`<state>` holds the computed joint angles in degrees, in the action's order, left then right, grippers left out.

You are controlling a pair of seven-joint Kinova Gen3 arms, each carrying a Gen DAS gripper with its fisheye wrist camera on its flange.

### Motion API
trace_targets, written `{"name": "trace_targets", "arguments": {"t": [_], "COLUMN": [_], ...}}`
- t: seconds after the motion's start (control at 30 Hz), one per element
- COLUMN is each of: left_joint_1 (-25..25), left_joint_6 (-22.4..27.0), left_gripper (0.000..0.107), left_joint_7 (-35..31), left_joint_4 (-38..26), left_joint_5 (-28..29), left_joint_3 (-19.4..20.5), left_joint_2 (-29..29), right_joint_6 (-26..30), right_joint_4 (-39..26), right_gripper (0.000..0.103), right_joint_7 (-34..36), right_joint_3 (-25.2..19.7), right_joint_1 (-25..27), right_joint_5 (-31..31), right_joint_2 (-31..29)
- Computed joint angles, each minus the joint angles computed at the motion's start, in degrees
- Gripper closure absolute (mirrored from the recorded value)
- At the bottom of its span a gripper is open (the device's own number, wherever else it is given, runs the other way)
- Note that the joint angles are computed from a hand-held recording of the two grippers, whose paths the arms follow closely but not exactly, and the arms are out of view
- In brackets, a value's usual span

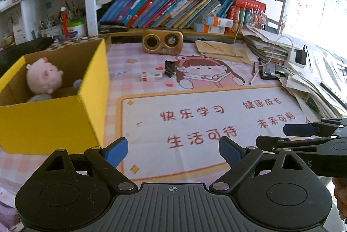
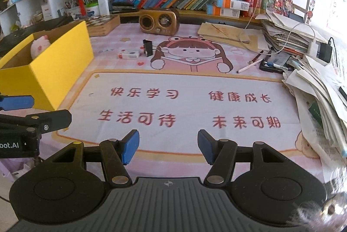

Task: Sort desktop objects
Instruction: 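Move the right tool to the black binder clip while the left tool approaches the small white box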

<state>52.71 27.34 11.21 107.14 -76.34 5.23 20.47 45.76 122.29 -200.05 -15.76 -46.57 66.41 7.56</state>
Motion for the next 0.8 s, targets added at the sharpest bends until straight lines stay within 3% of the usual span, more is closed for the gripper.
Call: {"name": "trace_targets", "arguments": {"t": [0.2, 0.53, 0.8], "left_joint_1": [0.32, 3.51, 4.25], "left_joint_6": [1.10, 2.86, 4.98], "left_gripper": [0.015, 0.015, 0.015], "left_joint_7": [-4.69, -12.46, -16.97], "left_joint_4": [-5.24, -13.05, -19.32], "left_joint_5": [5.03, 13.03, 17.51], "left_joint_3": [-0.62, -5.44, -9.03], "left_joint_2": [3.46, 8.26, 11.90], "right_joint_6": [-6.97, -18.48, -24.67], "right_joint_4": [1.20, 0.87, -2.44], "right_gripper": [0.046, 0.046, 0.046], "right_joint_7": [3.71, 10.23, 12.28], "right_joint_3": [2.35, 6.28, 9.90], "right_joint_1": [4.70, 11.98, 15.76], "right_joint_5": [1.93, 4.87, 9.76], "right_joint_2": [-0.57, 0.65, 3.88]}}
